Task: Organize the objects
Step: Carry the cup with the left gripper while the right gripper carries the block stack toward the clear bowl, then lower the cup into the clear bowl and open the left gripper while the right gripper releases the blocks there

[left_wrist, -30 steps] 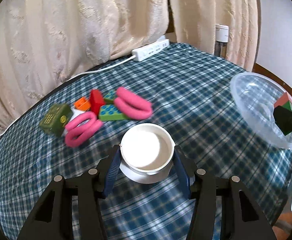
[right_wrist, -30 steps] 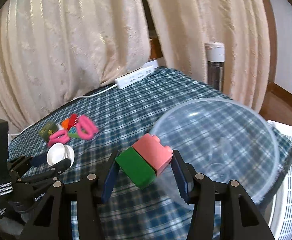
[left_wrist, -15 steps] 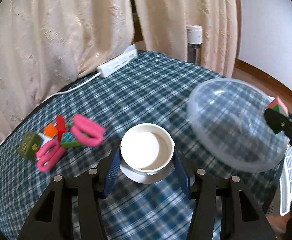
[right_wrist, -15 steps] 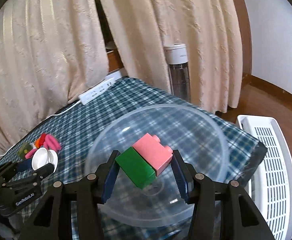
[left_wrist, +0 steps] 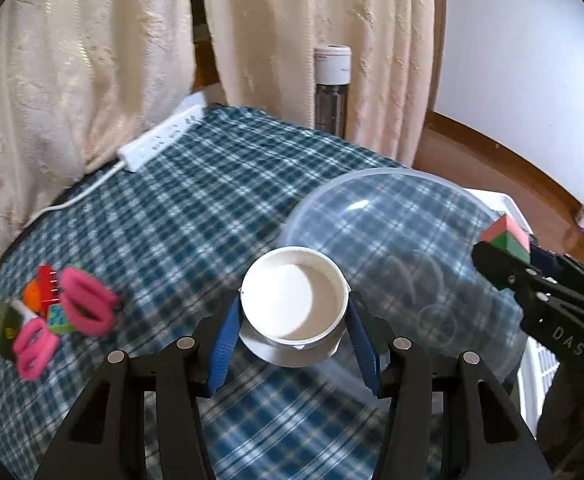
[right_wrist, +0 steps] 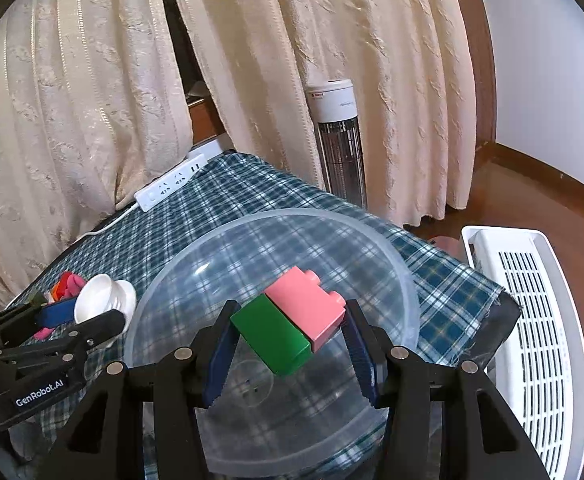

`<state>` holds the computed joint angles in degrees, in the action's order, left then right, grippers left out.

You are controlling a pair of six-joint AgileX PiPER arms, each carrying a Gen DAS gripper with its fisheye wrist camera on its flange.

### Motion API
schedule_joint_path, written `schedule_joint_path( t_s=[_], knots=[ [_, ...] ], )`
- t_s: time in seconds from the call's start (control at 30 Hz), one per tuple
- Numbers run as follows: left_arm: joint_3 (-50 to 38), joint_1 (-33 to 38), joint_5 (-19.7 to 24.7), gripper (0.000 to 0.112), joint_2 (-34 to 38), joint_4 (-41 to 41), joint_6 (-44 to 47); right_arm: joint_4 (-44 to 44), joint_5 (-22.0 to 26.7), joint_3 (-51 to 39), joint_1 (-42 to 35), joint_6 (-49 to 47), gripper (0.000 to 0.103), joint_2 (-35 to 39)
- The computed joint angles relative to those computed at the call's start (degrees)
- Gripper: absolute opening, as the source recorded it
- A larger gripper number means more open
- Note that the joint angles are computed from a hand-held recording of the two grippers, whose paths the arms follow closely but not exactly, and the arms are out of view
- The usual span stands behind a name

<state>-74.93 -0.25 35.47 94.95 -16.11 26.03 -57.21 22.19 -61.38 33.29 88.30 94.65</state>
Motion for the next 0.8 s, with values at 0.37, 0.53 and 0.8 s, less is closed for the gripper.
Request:
schedule_joint_path(
  t_s=[0.37,0.53,0.8],
  knots=[
    [-6.9,-2.3,3.0,0.054,6.2,-1.4,0.0,3.2,-1.6,-2.0,-3.0,-4.6,0.055,2.3],
    [-8.8,-2.5,3.4,0.054,7.8,-1.4,-0.5,4.6,-1.8,-3.1,-3.8,-6.8,0.055,3.1],
    [-12.8,-1.7,7.4,0.055,10.8,-6.0,1.6,6.6,-2.0,-4.1,-4.9,-8.7,0.055,4.2]
  ],
)
